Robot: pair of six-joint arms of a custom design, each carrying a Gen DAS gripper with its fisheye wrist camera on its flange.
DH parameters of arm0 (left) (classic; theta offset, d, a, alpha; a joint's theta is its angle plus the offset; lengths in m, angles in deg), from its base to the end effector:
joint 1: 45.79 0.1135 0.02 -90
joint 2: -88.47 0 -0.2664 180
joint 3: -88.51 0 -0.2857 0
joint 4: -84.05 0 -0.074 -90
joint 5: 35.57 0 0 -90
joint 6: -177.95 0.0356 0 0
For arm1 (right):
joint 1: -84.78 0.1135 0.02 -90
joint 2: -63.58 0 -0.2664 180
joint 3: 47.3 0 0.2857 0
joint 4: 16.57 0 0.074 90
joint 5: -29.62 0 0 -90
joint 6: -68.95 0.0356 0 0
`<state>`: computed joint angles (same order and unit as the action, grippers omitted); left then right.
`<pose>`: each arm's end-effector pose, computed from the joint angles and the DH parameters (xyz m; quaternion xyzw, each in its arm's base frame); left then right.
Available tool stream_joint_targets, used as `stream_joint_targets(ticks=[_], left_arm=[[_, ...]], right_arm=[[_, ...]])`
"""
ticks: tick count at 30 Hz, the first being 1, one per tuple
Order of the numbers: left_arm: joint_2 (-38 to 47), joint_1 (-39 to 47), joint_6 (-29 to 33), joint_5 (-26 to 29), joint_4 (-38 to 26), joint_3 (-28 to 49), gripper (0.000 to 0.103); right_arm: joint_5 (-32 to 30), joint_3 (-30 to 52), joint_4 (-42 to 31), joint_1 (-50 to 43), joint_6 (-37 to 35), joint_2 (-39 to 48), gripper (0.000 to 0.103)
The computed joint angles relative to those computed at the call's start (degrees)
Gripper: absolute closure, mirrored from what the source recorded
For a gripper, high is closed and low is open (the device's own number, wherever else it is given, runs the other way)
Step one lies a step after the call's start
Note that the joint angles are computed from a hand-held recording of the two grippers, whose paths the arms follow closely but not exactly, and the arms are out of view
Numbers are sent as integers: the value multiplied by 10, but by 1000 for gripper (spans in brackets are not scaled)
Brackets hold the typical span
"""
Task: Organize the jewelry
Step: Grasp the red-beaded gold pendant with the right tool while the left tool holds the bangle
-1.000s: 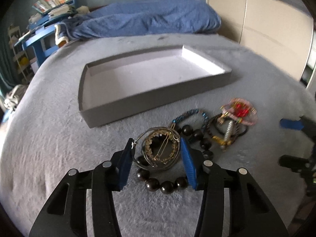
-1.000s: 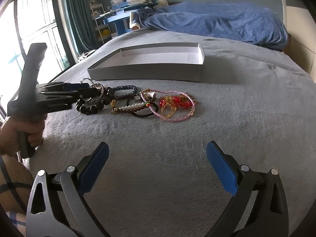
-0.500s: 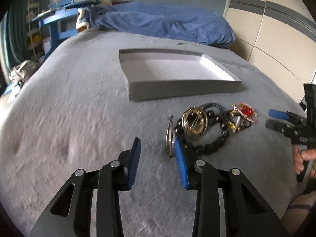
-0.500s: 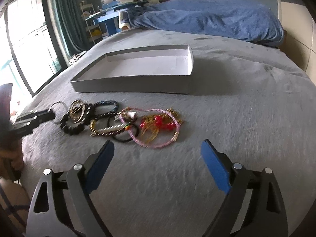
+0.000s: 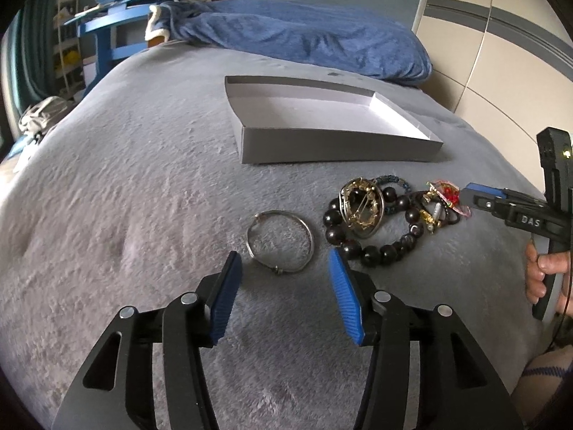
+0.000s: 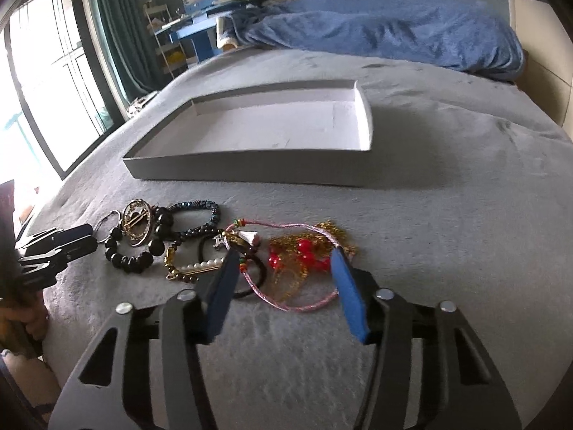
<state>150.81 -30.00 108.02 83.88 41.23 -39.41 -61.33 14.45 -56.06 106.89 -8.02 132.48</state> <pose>0.2362 0.0486 0.2146 0.1147 0.9137 -0.1351 0.3656 0.2618 0.1070 0.2468 -0.0766 0.9261 0.1189 0.3499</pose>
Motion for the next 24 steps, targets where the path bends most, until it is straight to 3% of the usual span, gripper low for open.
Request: stream_joint_targets(ticks=[2, 4, 8, 18, 24], left_arm=[[1, -4, -3, -3, 1, 1, 49], [1, -3, -2, -2, 2, 1, 48], [-3, -2, 0, -1, 4, -3, 45], [2, -6, 7, 3, -2, 2, 30], [25, -15, 9, -1, -11, 16, 27]], right_arm=[[1, 8, -4, -2, 5, 16, 62], [1, 5, -3, -5, 11, 16, 77], [-32, -15, 8, -22, 20, -9, 93], [-22, -22, 26, -24, 23, -106, 93], [-19, -31, 34, -29, 28, -137, 93]])
